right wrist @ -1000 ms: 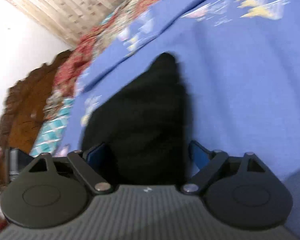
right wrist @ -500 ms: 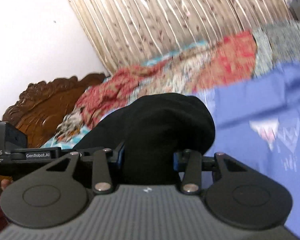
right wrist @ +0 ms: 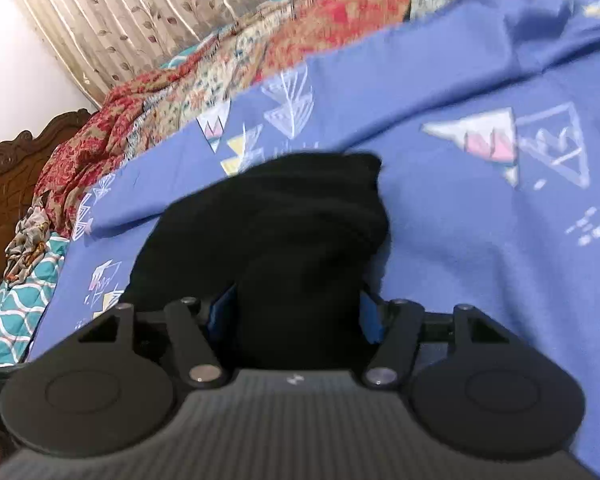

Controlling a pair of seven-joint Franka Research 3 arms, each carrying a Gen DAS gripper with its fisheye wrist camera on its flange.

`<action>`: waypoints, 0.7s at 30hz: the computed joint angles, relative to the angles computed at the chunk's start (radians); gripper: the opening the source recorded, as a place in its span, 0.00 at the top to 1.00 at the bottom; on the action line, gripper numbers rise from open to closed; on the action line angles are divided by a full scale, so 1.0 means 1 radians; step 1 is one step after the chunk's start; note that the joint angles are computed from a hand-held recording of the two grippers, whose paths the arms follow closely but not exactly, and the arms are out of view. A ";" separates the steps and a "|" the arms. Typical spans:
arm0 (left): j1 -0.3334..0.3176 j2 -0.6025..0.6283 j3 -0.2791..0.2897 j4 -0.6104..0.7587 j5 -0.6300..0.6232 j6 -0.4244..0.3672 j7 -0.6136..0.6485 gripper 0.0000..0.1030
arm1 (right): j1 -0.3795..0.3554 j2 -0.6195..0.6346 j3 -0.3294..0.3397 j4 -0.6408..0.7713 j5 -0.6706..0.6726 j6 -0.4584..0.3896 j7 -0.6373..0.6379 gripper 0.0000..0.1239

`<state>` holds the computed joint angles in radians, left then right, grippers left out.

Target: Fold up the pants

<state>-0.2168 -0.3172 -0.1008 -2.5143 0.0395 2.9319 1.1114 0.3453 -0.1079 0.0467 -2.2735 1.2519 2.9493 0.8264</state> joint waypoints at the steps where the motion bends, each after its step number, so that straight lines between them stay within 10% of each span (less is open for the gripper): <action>1: 0.007 -0.032 -0.002 -0.022 0.006 -0.001 -0.006 0.33 | 0.007 -0.028 0.008 -0.020 0.009 0.023 -0.003 0.47; 8: -0.002 -0.345 -0.077 -0.220 0.089 -0.116 -0.084 0.31 | 0.040 -0.271 0.034 -0.263 -0.037 0.050 0.132 0.46; 14: -0.121 -0.591 -0.102 -0.347 0.089 -0.317 -0.165 0.25 | -0.076 -0.479 0.176 -0.438 -0.411 -0.125 0.514 0.46; 21: -0.223 -0.688 -0.099 -0.392 0.055 -0.459 -0.229 0.18 | -0.057 -0.645 0.152 -0.527 -0.564 -0.295 0.718 0.36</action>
